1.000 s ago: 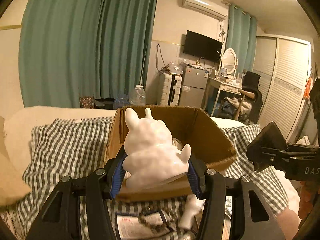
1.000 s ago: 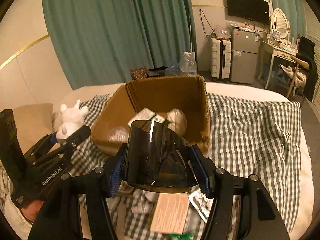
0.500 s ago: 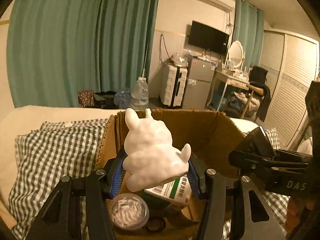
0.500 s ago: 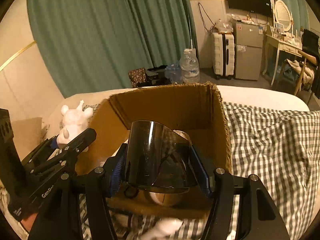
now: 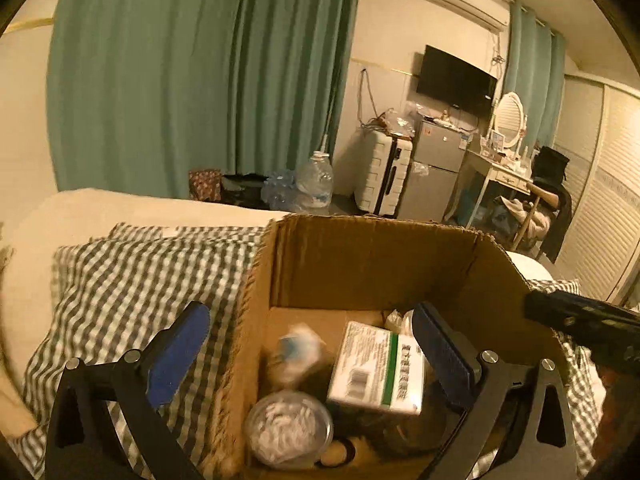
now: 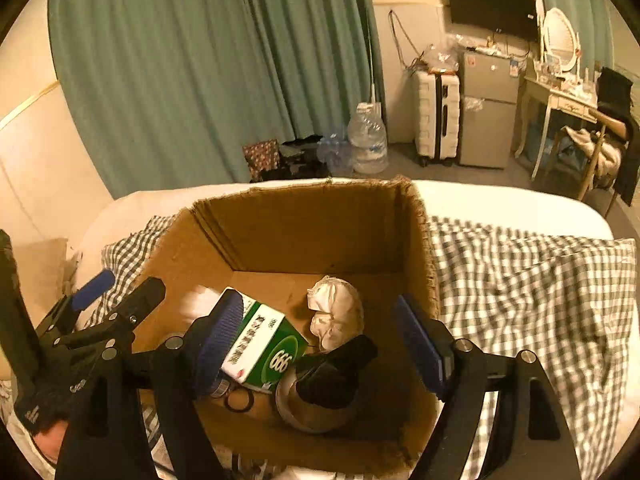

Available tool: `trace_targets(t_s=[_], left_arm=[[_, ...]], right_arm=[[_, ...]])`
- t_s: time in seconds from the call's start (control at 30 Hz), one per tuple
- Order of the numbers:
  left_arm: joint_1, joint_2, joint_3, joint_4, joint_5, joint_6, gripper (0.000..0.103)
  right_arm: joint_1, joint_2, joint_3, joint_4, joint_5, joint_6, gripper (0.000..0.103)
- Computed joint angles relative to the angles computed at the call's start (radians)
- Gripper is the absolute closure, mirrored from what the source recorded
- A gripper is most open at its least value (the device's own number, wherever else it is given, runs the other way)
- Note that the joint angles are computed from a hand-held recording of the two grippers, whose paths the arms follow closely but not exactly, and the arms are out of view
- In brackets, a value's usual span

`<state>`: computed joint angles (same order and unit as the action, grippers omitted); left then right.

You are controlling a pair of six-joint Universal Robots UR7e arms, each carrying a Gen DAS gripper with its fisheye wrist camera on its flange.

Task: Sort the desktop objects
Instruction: 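Open both tools to drop the rabbit and dark cup into the box, then move both tools back over the remaining pile of items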

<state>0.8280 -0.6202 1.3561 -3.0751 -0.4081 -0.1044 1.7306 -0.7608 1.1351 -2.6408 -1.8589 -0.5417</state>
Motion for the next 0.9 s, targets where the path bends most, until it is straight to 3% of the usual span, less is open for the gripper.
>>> trace_targets(t_s=[0.23, 0.4, 0.67, 0.8, 0.9], left_arm=[[-0.088, -0.103, 0.142, 0.045, 0.076, -0.092, 0.000], [-0.162, -0.185, 0.277, 0.146, 0.127, -0.214, 0.000], [-0.215, -0.300, 0.499, 0.519, 0.122, -0.721, 0.000], [-0.201, -0.286, 0.558, 0.503, 0.071, -0.809, 0.000], [-0.184, -0.256, 0.582, 0.437, 0.056, -0.795, 0.000]], right_arm=[[0.031, -0.167, 0.186, -0.052, -0.001, -0.001, 0.021], [0.040, -0.264, 0.301, -0.089, -0.005, 0.032, 0.015], [0.012, -0.359, 0.505, -0.114, -0.061, 0.072, 0.009], [-0.038, -0.372, 0.568, -0.095, -0.036, 0.151, 0.009], [-0.064, -0.362, 0.596, -0.106, -0.045, 0.164, 0.009]])
